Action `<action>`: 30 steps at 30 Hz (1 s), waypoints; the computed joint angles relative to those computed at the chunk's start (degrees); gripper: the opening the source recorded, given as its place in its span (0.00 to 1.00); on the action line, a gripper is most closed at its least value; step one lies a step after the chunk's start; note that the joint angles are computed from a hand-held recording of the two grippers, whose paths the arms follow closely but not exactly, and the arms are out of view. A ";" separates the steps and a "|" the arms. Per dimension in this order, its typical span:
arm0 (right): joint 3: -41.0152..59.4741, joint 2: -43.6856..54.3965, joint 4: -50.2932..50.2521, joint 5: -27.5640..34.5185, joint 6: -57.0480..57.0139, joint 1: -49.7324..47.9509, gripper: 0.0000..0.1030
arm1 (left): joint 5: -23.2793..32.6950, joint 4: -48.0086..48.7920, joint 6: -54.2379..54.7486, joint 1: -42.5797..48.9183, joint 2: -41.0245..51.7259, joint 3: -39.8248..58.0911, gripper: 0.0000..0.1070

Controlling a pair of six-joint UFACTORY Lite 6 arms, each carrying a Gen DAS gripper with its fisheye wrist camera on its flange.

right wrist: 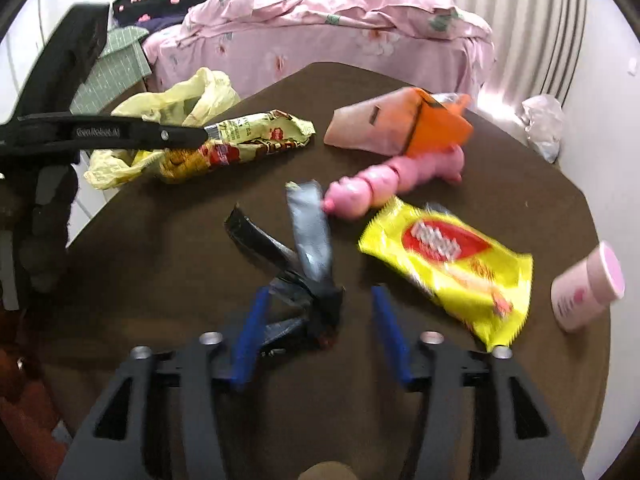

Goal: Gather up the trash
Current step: 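Grasp the black-grey wrapper with the right gripper while the left gripper holds the snack wrapper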

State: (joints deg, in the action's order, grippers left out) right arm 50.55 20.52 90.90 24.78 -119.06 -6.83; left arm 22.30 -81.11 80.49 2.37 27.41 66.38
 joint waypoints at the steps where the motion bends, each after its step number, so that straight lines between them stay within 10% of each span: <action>1: -0.38 0.17 -2.78 1.89 2.04 -1.22 0.60 | -0.02 0.44 0.26 -0.47 -0.58 -0.79 0.19; 22: -9.83 -6.41 4.11 10.01 -3.20 -11.58 0.62 | 7.80 -7.22 12.01 2.75 -6.25 -6.35 0.54; 30: -3.87 0.81 4.79 9.50 0.15 -7.55 0.29 | -2.61 -7.43 16.28 -3.78 -8.76 -8.90 0.54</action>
